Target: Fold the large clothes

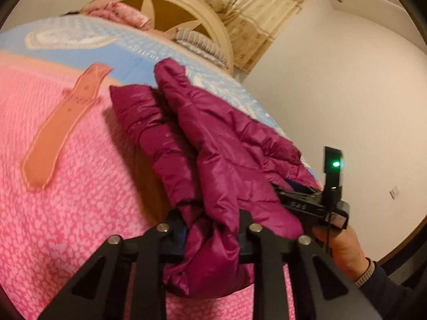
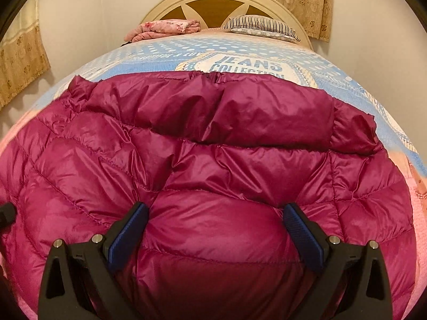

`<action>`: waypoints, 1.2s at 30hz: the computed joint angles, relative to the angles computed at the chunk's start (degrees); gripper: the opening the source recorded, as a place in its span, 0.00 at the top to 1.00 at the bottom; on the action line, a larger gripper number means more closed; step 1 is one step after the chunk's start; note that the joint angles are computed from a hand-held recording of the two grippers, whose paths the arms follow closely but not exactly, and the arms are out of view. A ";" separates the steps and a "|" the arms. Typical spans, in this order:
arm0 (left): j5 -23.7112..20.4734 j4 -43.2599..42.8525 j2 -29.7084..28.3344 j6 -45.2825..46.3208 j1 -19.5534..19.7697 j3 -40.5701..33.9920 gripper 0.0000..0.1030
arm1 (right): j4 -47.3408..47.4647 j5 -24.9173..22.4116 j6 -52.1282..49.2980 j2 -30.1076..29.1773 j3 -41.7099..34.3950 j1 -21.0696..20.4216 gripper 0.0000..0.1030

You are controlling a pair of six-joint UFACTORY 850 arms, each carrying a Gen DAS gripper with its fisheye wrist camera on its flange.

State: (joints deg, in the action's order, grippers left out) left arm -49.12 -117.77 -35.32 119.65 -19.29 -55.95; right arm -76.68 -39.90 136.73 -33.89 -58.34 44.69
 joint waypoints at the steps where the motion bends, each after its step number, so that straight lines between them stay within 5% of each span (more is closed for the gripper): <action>1: -0.56 -0.42 0.41 0.54 -0.28 0.17 0.80 | 0.29 -0.10 -0.33 -0.09 -0.13 0.03 0.02; 8: -5.09 -1.51 3.15 2.34 -1.51 1.03 0.83 | 0.10 -0.12 0.17 -0.14 -0.17 0.16 0.02; 15: -4.43 -3.42 6.16 8.75 -2.50 2.84 0.83 | 0.11 2.62 2.29 3.43 2.12 -0.97 0.02; 20: -4.31 -2.57 5.50 7.86 -2.14 1.71 0.83 | 6.59 -2.22 -2.45 4.96 1.71 2.99 0.02; 25: -4.30 -2.59 5.42 8.95 -3.39 1.79 0.84 | 7.94 -0.98 -5.20 1.45 0.80 4.74 0.02; 31: -3.88 -0.62 9.20 12.20 -7.16 1.07 0.84 | -3.75 1.66 11.47 8.62 8.56 5.44 0.02; 36: 2.31 -2.07 11.05 21.95 -15.23 -0.65 0.84 | -10.68 -6.47 31.02 17.97 19.69 8.85 0.02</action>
State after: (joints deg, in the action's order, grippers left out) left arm -46.81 -119.83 -24.27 141.61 -34.52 -56.60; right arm -87.36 -46.37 167.75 -15.92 -38.65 53.54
